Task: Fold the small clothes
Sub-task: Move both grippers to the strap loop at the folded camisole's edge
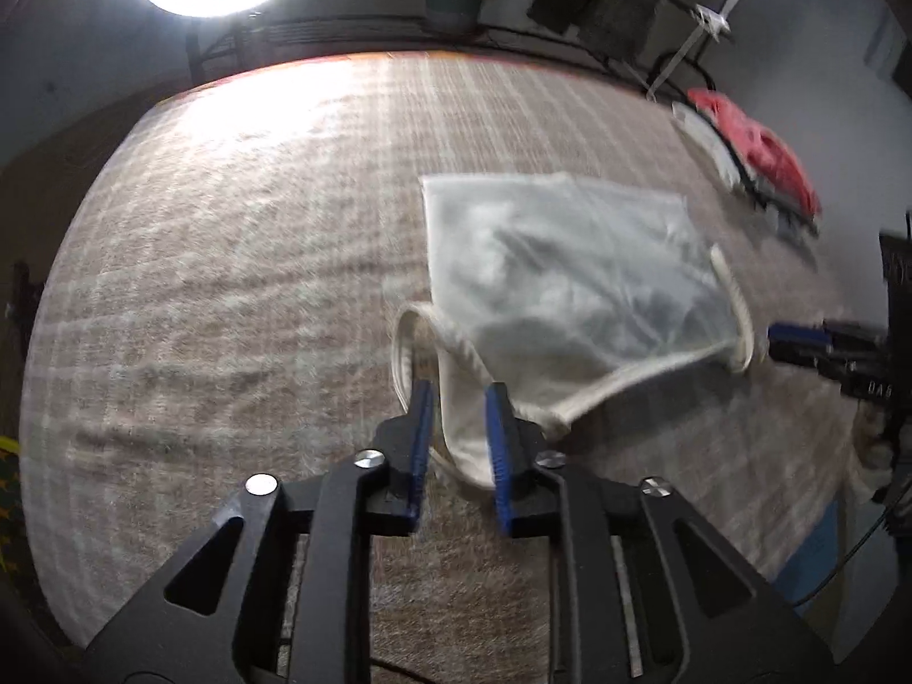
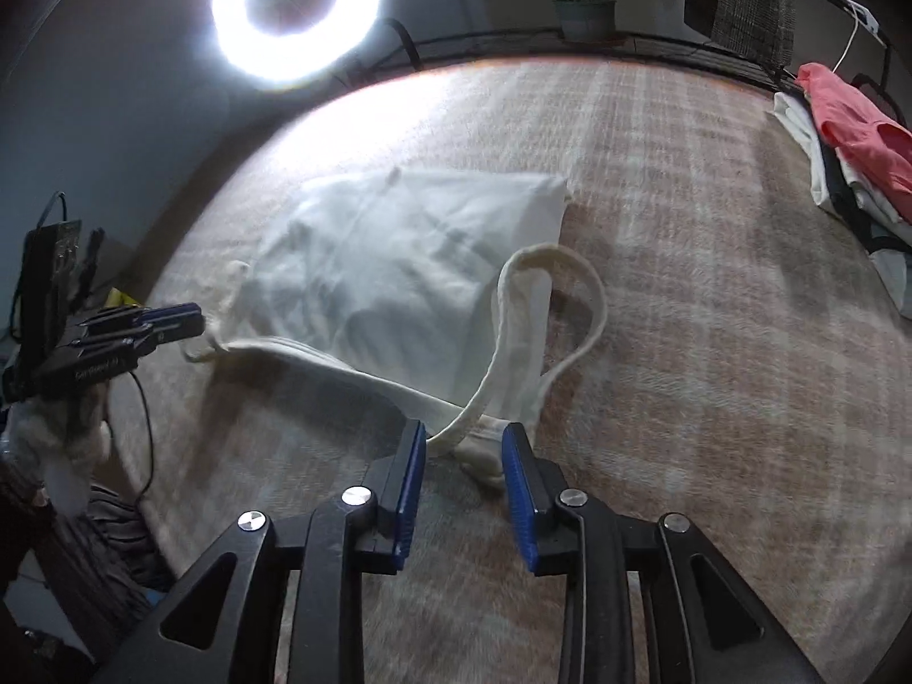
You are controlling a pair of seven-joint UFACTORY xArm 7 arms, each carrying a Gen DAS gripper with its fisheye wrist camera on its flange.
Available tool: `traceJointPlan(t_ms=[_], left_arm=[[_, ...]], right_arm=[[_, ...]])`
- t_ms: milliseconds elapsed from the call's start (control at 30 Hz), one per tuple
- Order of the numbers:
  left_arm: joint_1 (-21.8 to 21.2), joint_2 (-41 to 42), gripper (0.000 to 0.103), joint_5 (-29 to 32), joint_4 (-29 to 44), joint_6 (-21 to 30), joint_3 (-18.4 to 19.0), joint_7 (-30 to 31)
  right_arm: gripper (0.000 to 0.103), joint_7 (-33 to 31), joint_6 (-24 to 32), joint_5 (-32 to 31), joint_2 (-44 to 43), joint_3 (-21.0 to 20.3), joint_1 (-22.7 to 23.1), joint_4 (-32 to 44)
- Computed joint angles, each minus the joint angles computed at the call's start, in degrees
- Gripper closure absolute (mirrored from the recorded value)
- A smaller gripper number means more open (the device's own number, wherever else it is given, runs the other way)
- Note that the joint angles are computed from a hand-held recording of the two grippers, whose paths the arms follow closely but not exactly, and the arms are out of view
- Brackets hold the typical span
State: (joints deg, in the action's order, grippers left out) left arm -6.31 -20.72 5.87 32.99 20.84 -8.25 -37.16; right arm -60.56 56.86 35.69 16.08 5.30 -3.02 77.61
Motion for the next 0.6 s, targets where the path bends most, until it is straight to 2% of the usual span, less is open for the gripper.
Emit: traceJointPlan(t_ms=[67,233,333,400,433,467,500,533,600], left_arm=[[0.89,-0.08,0.057,-0.94,-0.59,-2.9,0.76,-1.49],[-2.15,4.61,0.057,-9.85,1.63,-5.9,6.39,2.4],[-5.82,8.42,0.056,-19.9,3.43,-6.41,10.29,9.12],[-6.1,10.32,0.057,-26.11,4.41,-6.19,10.36,13.19],[-7.41,11.38,0.057,-28.93,4.94,-6.17,11.66,15.08],[-7.33,12.44,0.057,-29.35,5.77,-5.84,11.72,14.8],[-4.85,12.76,0.057,-27.38,5.91,-5.78,9.59,12.19],[-2.75,12.68,0.057,-23.13,5.72,-6.48,7.66,8.13],[-0.33,12.29,0.057,-17.23,5.69,-6.89,5.42,3.7]], right_arm=[[0.063,-0.98,1.75,3.09,0.17,0.12,-1.37,1.39],[0.059,4.11,5.25,7.0,5.9,0.64,-2.39,10.16],[0.05,7.93,5.85,5.06,10.45,1.32,-1.95,15.78],[0.049,10.82,7.03,3.17,14.1,1.82,-1.64,19.79],[0.049,12.0,6.65,2.35,15.24,2.12,-1.31,20.76],[0.049,13.51,6.17,1.34,16.69,2.21,-0.97,22.14],[0.049,14.25,6.17,0.85,17.7,2.53,-1.2,23.1],[0.052,15.55,5.88,0.39,18.65,2.76,-1.16,24.05],[0.057,16.17,2.57,0.03,18.57,3.49,-1.0,23.71]])
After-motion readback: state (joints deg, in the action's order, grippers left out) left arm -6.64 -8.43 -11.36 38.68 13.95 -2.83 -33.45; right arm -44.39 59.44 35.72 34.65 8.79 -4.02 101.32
